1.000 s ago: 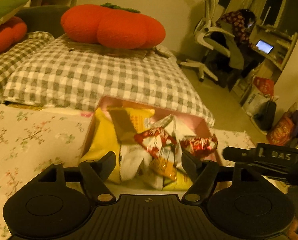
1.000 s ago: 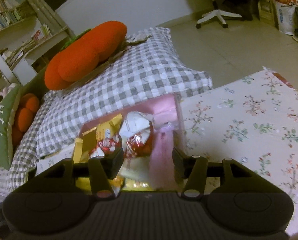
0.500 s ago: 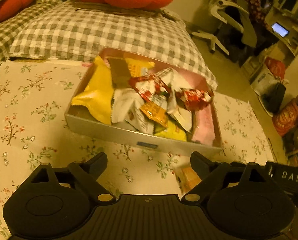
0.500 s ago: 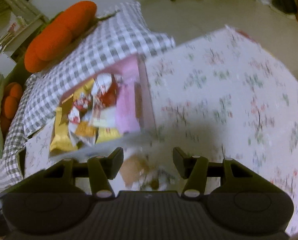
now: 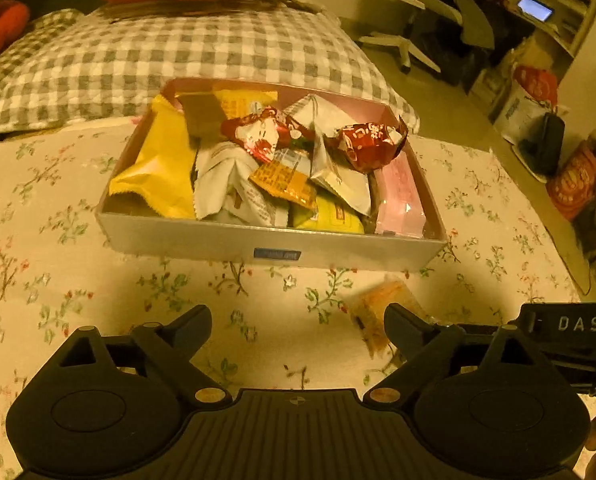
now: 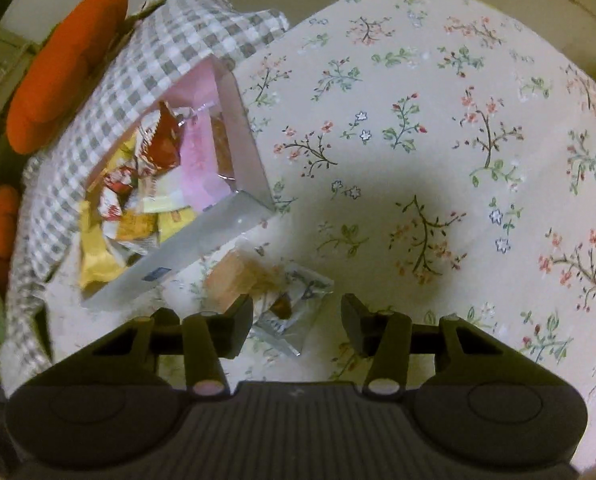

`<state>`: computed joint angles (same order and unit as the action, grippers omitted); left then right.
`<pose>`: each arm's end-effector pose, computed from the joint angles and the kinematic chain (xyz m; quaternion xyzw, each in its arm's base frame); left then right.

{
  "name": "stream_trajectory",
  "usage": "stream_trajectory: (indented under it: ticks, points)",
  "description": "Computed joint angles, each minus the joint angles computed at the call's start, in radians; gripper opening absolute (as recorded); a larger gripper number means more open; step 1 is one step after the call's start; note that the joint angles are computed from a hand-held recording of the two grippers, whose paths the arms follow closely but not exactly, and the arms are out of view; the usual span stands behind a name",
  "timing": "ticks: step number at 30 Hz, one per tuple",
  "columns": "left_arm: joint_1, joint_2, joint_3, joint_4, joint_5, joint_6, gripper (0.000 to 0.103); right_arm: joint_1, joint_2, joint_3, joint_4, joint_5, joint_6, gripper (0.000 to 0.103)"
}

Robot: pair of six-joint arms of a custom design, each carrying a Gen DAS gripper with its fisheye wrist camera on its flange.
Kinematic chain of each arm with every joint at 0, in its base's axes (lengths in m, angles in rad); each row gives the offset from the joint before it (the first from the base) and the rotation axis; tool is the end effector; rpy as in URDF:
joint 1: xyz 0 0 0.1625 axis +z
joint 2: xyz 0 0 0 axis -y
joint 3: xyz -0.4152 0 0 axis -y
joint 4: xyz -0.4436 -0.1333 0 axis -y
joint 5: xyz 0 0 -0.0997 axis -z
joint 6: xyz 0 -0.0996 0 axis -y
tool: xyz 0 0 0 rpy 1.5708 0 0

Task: Organize snacks
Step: 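Grasp the brown cake pack with the left tool while the right grasps the silver pack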

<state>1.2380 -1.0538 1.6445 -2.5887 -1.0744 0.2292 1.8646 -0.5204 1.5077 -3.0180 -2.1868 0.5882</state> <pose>-0.0581 -0.7213 0.2380 0.2127 0.9246 -0.2176 0.2291 0.2839 -0.6768 -0.0298 -0.2044 -0.9077 0.3224 0.1742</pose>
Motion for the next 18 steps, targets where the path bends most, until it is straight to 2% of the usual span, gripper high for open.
stream_trajectory:
  ticks: [4, 9, 12, 18]
  points:
    - [0.011, 0.017, -0.026, 0.010, -0.046, -0.025, 0.094, -0.007, 0.019, -0.031, 0.044, 0.003, 0.007, 0.045]
    - [0.024, 0.034, -0.048, 0.019, -0.046, -0.033, 0.095, 0.005, 0.055, -0.077, 0.075, -0.037, -0.055, 0.038]
    - [0.033, 0.034, -0.054, 0.018, -0.049, -0.024, 0.095, 0.007, 0.066, -0.087, 0.072, -0.040, -0.097, 0.028]
    - [0.036, 0.031, -0.050, 0.009, -0.051, -0.006, 0.095, 0.009, 0.063, -0.081, 0.050, -0.039, -0.151, 0.025]
